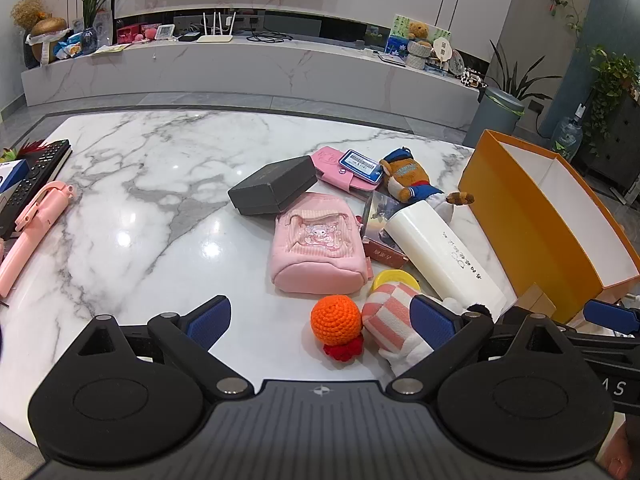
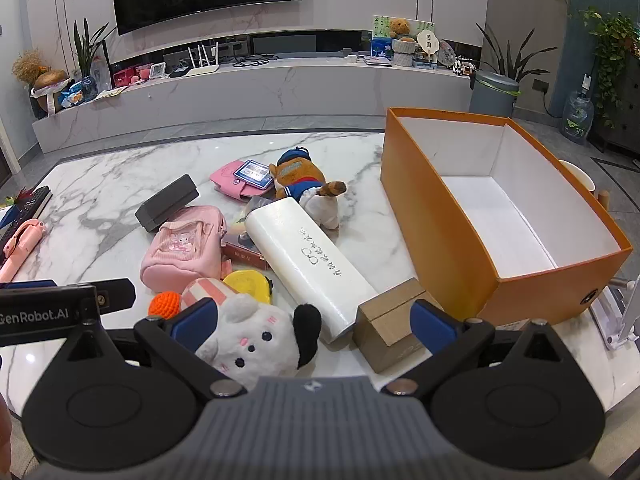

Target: Organize objects

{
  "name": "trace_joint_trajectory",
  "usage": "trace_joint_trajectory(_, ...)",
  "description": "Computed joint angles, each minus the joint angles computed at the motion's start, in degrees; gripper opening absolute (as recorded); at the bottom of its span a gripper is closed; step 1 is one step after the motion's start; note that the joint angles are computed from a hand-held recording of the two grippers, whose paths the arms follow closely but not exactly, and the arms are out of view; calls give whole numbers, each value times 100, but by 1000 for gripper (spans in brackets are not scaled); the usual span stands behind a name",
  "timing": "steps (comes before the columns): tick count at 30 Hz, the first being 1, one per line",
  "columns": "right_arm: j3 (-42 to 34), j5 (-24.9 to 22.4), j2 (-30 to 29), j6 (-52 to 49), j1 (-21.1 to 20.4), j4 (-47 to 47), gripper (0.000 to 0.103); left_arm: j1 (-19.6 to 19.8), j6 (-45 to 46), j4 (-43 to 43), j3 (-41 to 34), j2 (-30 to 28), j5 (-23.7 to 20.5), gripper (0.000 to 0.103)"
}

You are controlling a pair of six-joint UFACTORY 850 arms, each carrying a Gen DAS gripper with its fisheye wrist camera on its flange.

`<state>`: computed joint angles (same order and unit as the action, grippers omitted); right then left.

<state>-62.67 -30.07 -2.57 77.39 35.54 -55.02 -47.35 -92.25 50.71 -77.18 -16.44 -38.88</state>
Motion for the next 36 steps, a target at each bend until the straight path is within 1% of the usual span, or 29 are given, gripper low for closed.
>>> trace_joint_trajectory(6,1,19,-9,-24,-3,19,102,2,-10,-4,32,16,12,103)
trace_joint_trajectory(12,8,70,-22,-74,-27,46,102,54,254,-131,68,41,135,103)
trace_joint_trajectory(16,82,190,-15,11,-64,-125,102,28,371,-189,13,-2,39,103)
trace_joint_trajectory(19,291,515,16,185,-131,-557,102,43,508,-282,5,-33,49,103)
trace_joint_trajectory(22,466,853,24,232,-210,-765,102,68,698,-475,-74,-122,-20,103)
trace_joint_trajectory(24,637,1220,70,688,-285,-1233,102,84,799,-558,-107,-165,-18,103)
trace_joint_trajectory(26,721,1466,67,934,-342,-1522,102,88,873,-606,-122,-191,-5,103)
trace_joint_trajectory(28,743,1540,36,978,-359,-1673,102,102,932,-635,-112,-201,97,103)
trace_joint_trajectory(30,748,1427,10,1073,-348,-1864,102,100,973,-645,-115,-215,196,103)
trace_joint_trajectory(32,785,1425,26,1184,-382,-2011,102,84,1034,-655,-149,-252,228,103)
trace_joint_trajectory(36,918,1918,94,1727,-561,-2496,102,80,1146,-731,-216,-324,140,103)
